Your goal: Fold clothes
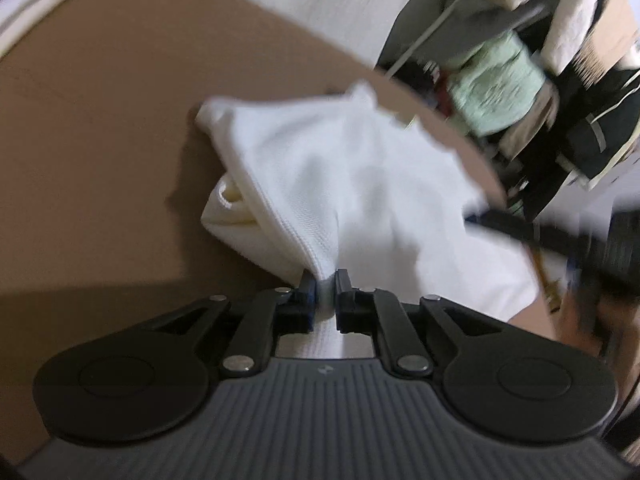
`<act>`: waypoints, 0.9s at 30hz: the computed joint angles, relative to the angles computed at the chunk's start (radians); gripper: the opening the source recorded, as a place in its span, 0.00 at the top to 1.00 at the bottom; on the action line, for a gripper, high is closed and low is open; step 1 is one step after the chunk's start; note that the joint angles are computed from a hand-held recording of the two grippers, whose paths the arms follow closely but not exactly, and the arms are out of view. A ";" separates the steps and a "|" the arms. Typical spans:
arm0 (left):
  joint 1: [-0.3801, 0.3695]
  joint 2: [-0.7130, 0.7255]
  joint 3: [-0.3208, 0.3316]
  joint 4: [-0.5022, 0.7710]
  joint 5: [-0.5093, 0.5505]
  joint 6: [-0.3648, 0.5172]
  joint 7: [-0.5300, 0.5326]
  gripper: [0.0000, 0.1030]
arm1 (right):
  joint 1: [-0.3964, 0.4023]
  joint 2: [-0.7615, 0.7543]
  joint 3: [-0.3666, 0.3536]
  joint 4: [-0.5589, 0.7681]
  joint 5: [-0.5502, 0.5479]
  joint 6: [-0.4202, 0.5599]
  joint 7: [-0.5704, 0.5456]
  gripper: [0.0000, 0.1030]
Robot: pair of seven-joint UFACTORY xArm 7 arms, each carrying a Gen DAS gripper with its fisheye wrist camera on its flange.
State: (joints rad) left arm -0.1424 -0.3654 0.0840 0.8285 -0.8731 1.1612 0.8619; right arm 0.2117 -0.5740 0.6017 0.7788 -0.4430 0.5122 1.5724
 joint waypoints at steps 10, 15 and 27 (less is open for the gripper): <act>0.030 0.051 0.004 0.028 0.069 0.024 -0.027 0.72 | 0.053 0.711 -0.081 0.539 -0.138 0.167 -0.159 0.35; 0.068 0.045 0.009 0.025 0.066 -0.077 -0.029 0.72 | 0.200 0.741 -0.169 0.589 -0.322 0.321 -0.163 0.97; -0.010 0.055 -0.035 -0.001 -0.037 -0.273 0.139 0.60 | 0.222 -0.184 -0.083 -0.063 -0.388 0.292 0.376 0.96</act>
State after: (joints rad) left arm -0.1520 -0.3105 0.0489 0.8277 -0.9098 0.8881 1.0006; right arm 0.4338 -0.7582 0.5184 0.7156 -0.8306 0.8038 1.9480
